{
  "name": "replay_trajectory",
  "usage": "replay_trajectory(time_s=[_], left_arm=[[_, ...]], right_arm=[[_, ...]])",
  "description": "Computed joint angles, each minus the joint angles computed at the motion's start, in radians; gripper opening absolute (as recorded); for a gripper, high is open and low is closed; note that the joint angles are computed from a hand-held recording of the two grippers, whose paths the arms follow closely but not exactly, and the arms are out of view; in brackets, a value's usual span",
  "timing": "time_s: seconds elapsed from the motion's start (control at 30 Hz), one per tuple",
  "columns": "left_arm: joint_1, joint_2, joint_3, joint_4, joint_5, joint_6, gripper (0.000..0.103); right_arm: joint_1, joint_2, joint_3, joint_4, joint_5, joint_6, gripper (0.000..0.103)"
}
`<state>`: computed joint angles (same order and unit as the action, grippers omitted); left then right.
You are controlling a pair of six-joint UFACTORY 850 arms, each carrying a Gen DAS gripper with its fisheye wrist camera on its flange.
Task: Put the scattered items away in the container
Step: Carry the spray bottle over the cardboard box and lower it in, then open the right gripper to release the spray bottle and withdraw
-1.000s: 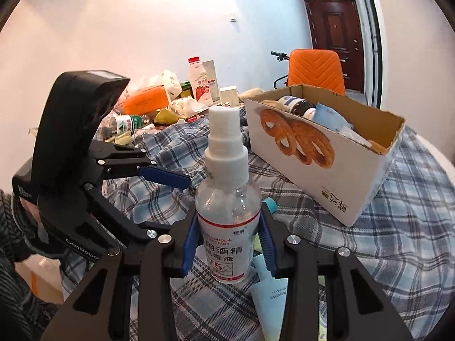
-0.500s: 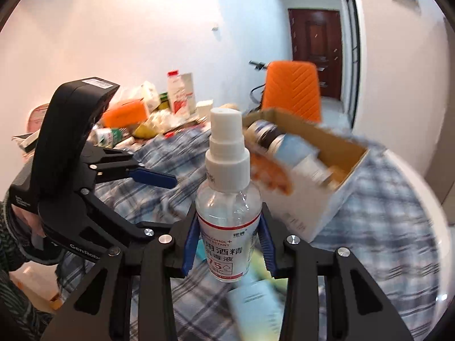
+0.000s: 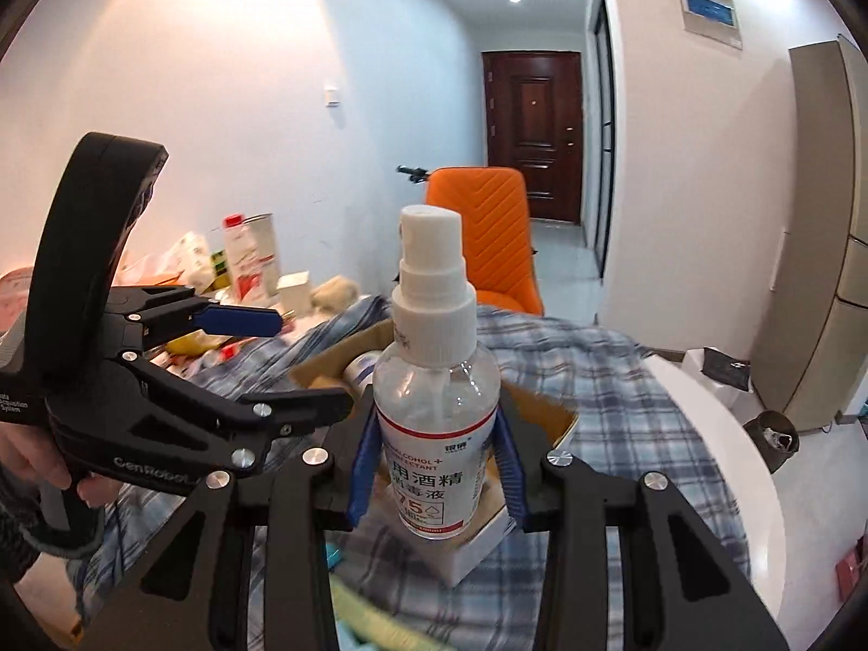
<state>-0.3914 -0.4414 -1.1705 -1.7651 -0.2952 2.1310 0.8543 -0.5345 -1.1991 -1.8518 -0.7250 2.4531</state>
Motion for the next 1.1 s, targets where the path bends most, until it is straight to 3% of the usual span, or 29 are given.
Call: replay_trajectory(time_s=[0.37,0.6,0.87,1.0,1.1], left_arm=[[-0.027,-0.166,-0.167,0.495,0.033,-0.524,0.087],[-0.024,-0.198,-0.197,0.550,0.044,-0.597,0.087],[-0.008,-0.201,-0.192,0.439,0.102,-0.494,0.087],[0.015,-0.214,-0.212,0.608,0.041,-0.669,0.087],[0.021,-0.209,-0.205,0.592,0.037,-0.643,0.087]], right_arm=[[-0.070,-0.071,-0.046,0.017,0.119,0.001,0.037],[-0.087,-0.095,-0.098,0.106,0.153,-0.124,0.037],[-0.113,-0.160,-0.181,0.187,0.204,-0.236,0.037],[-0.116,-0.217,-0.251,0.271,0.196,-0.357,0.037],[-0.124,-0.216,-0.253,0.260,0.216,-0.341,0.038]])
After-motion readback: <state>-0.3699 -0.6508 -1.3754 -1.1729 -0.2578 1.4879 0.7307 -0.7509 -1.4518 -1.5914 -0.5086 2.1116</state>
